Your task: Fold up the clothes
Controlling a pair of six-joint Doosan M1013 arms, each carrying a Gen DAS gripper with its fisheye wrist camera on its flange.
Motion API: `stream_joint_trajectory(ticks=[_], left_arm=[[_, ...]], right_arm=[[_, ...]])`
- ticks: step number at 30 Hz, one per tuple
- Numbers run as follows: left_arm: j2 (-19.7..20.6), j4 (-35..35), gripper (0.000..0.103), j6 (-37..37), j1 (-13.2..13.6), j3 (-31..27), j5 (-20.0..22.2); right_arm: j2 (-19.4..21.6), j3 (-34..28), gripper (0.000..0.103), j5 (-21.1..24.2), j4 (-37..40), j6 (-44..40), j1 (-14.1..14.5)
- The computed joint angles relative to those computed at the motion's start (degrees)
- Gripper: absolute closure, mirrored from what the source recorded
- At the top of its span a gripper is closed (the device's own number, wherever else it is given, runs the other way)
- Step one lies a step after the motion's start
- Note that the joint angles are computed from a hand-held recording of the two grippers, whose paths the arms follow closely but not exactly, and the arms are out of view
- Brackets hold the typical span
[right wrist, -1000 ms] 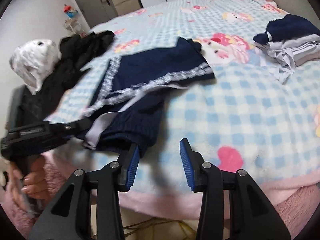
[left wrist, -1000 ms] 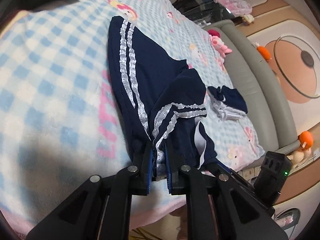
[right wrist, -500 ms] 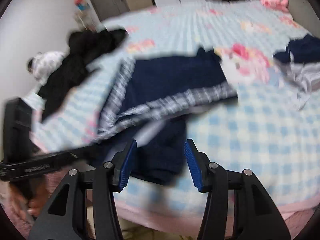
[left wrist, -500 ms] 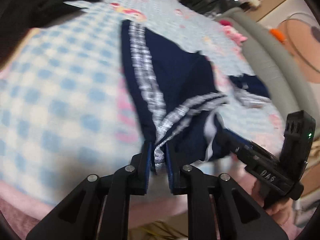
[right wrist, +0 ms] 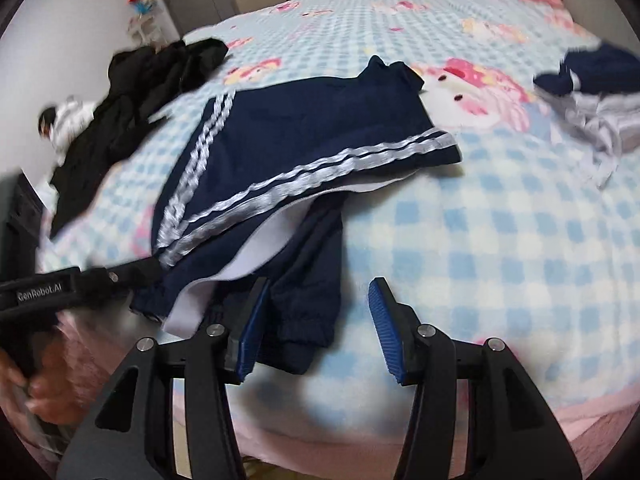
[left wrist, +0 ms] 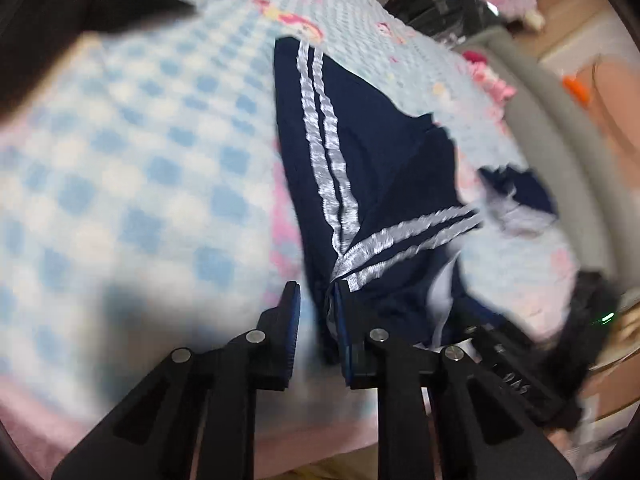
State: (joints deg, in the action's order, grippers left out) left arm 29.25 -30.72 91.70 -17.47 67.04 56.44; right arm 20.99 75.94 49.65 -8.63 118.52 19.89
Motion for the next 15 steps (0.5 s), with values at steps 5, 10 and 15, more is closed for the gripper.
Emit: stream_joint_trajectory(ticks=[5,10,15], left_arm=[[-2.3,0.8,0.086,1.2,0.1,2.6,-4.9],[-1.9,-7.2,0.084,8.1,0.7,2.5,-4.1],[-1.2,3.0,0.085,-1.7,0.0,1.5,-2.9]], right_arm=[[-1.1,0.7,0.051,-2.1,-4.0,2.2,0.6],[-0.7,0.4,0.05,-2.4,-0.5,1.9,-0.4],[-0.7,1.1,0.051,-0.9,-1.3,3.5,-0.4]])
